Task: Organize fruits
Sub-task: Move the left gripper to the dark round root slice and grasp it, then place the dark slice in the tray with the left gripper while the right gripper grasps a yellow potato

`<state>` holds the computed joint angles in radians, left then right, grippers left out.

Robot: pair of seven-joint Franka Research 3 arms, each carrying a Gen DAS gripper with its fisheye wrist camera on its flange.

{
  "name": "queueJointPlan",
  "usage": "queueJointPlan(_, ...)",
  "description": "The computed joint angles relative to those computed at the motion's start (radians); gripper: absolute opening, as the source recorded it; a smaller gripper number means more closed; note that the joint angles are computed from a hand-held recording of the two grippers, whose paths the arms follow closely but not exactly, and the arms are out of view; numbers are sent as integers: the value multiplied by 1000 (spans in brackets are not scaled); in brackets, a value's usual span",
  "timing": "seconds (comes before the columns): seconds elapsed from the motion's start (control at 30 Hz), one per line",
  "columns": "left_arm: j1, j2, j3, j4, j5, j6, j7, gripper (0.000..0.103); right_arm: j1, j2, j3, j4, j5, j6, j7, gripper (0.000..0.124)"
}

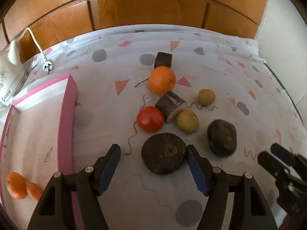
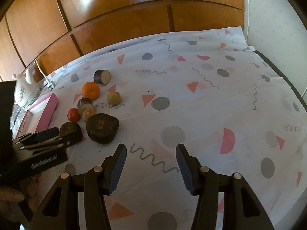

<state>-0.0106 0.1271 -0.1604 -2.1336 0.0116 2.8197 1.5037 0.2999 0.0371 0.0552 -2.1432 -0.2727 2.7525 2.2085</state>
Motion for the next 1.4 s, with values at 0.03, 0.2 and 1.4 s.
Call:
queueJointPlan(0.03,-4,4,3,-1,16,14,-11,67,0,0,0,-1,4,1,-2,54)
queueJointPlan(0.2,9,-9,-21,-34,-32,69,63,45,-3,2,-1,-7,29,10,-20,54)
queueJointPlan(1.4,-23,-98,-15,-243,-160,313,122,45,128,349,-149,457,127,-131,-297,25)
